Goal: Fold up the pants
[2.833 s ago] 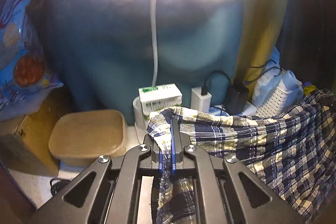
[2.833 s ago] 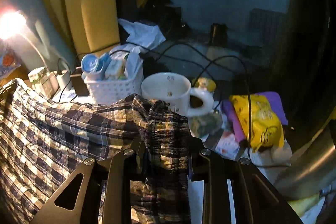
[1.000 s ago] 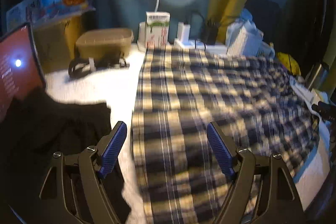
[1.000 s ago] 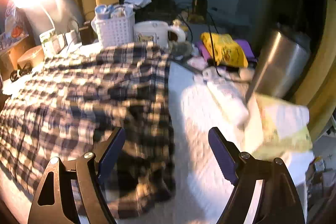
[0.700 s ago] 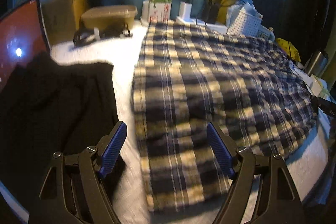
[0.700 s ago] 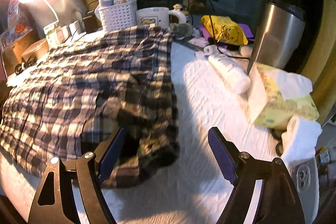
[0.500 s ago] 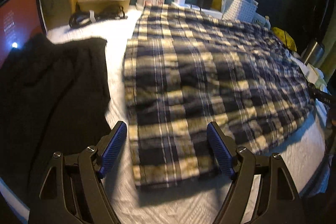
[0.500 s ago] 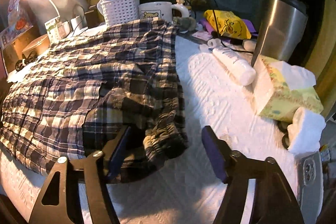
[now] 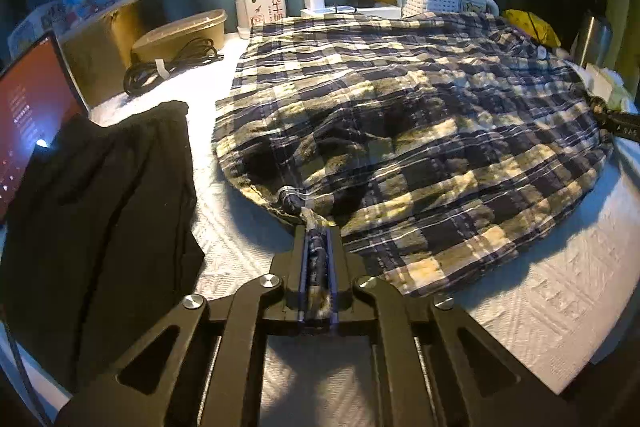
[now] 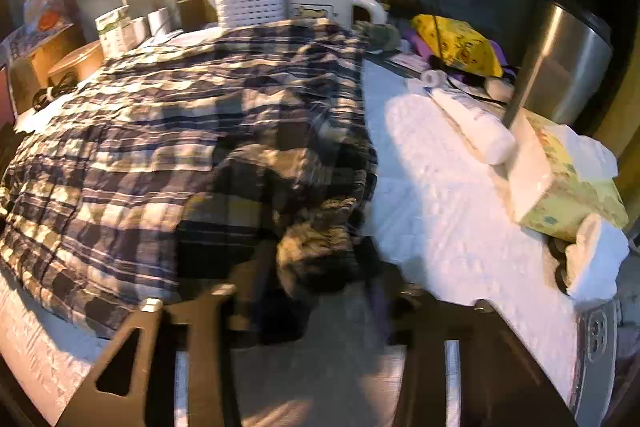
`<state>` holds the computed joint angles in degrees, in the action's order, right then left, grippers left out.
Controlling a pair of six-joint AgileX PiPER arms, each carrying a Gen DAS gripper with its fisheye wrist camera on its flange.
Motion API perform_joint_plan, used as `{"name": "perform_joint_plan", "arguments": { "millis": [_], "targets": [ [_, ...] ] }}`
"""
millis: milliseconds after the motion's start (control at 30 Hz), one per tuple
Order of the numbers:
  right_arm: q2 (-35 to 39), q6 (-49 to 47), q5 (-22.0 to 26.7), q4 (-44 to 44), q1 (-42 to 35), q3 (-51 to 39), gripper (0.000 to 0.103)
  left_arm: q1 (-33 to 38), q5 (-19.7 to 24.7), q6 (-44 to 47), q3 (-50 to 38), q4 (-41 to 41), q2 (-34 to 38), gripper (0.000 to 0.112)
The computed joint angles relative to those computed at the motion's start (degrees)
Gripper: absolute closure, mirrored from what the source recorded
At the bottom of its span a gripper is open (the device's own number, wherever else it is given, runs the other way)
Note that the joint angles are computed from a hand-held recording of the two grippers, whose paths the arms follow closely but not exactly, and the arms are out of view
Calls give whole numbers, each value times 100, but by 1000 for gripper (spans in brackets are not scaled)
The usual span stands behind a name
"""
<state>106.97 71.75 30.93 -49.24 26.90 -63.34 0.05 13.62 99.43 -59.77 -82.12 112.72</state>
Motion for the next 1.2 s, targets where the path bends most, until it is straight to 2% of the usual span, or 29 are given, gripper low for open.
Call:
{"name": "perform_joint_plan", "arguments": {
  "millis": [33,67,167,300,600,800,1000,1200],
  "targets": [
    [25,-10,42,-14,47,-40,75,96,180,-146,-25,75,-4,108],
    [43,-7,85,-50,92,-65,76,236,437,-284,-52,156,-30,108],
    [14,142,69,-131,122,-52,77,470,828,-174,22,56,-235,109],
    [-166,404,143,-305,226,18,77,719,1168,-126,144,95,-561,109],
    [-879,404,1001,-552,656,-1,77,1135,1939,-555,341,621,-1099,109],
    [-1269,456,1407,-495,916,245,77,1293,2223,-918,479,1155,-1271,109],
    [-1555,929,1487,-546,1177,719,77,1408,2354,-1177,832,1678,-1309,109],
    [-1690,1406,1547,-606,1409,1106,77,1450,2383,-1035,1127,1760,-1442,109]
  ]
}}
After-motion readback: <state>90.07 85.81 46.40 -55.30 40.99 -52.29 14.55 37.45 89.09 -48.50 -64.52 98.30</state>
